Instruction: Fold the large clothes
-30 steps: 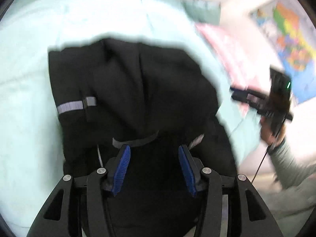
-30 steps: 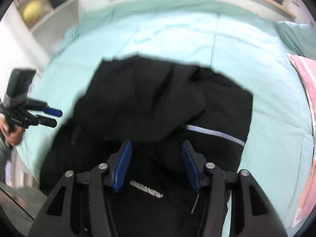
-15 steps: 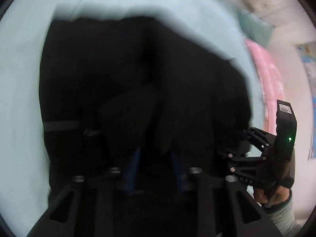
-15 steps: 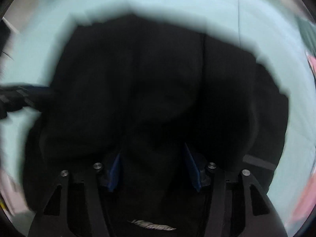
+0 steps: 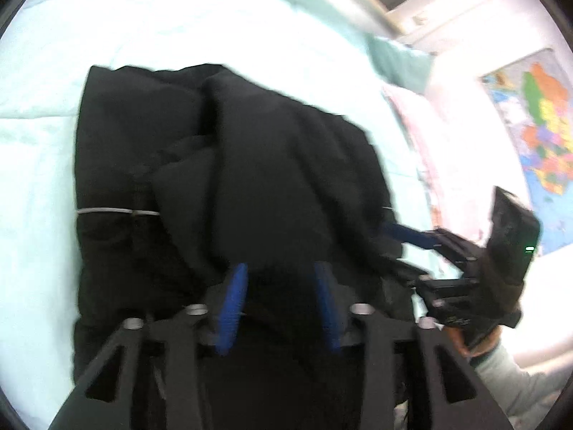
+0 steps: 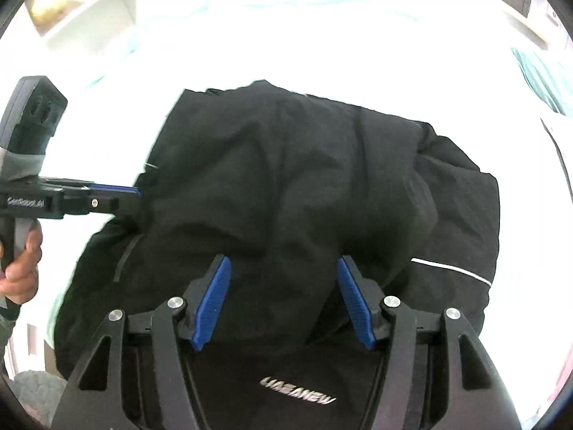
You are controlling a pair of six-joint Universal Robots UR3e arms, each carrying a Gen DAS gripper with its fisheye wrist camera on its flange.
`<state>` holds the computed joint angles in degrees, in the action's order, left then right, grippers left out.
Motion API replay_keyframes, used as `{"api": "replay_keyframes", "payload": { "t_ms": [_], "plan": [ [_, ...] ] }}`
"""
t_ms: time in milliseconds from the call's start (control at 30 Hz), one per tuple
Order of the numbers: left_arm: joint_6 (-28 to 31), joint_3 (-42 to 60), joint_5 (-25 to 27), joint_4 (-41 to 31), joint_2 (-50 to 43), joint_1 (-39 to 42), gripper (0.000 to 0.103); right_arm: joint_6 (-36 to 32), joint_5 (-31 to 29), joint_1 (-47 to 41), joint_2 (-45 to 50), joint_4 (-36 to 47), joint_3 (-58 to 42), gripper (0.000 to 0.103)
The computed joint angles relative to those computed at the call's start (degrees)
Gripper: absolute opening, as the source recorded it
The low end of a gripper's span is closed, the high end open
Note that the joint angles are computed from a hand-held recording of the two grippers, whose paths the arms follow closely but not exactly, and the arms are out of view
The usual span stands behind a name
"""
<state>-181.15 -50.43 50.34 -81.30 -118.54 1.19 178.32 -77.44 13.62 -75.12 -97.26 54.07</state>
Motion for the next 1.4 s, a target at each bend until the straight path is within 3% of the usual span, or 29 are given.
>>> {"api": "replay_keyframes", "payload": {
  "t_ms": [67, 133, 233, 367, 567, 667, 767, 933, 1133, 1367, 1400],
  "plan": [
    [-1.1, -2.1, 0.2, 2.9, -0.1, -1.1, 0.059, 0.2, -1.6, 1.9, 2.5, -1.0, -0.7, 0.064],
    [-1.8, -1.8, 3.8, 1.6, -2.6, -2.3, 0.059, 0.4, -4.4, 3.0, 4.5, -3.0, 3.0, 0.063],
    [-1.5, 2.1, 14.7, -2.6, -9.2, -5.9, 0.051, 2.8, -1.6, 1.0, 4.9, -5.8, 10.8, 0.062],
    [-2.6, -1.7, 19.2, -0.8, -4.8, -8.2, 0.051, 4.4, -1.6, 0.5, 1.9, -4.4, 11.5, 0.062],
    [-0.2, -22.1, 16.4, 5.0, 12.3, -3.9, 0.051, 4.4, 5.3, -5.2, -11.3, -4.6, 22.7, 0.062],
    [0.1, -32.1, 14.5, 7.2, 21.9, -1.3, 0.051, 4.0, 5.8, -8.2, -19.5, -2.5, 28.2, 0.062],
    [2.2, -36.7, 13.4, 3.9, 29.3, 2.1, 0.051, 1.0, 7.5, -13.1, -27.0, 2.5, 32.2, 0.062],
    [5.8, -45.3, 13.9, -0.4, 40.8, 7.7, 0.051, -4.1, 5.4, -19.3, -36.3, 11.7, 35.0, 0.062],
    [18.8, -53.2, 12.3, -16.1, 54.8, 27.4, 0.051, -6.0, 3.5, -26.0, -46.0, 18.6, 42.0, 0.062],
    [45.5, -57.0, 13.0, -49.5, 67.4, 55.7, 0.051, -22.5, 2.7, -45.0, -58.0, 38.7, 41.2, 0.063],
    [47.1, -58.0, 14.1, -51.3, 68.4, 57.9, 0.051, -26.0, 1.9, -48.8, -59.5, 42.3, 40.6, 0.062]
  ]
}}
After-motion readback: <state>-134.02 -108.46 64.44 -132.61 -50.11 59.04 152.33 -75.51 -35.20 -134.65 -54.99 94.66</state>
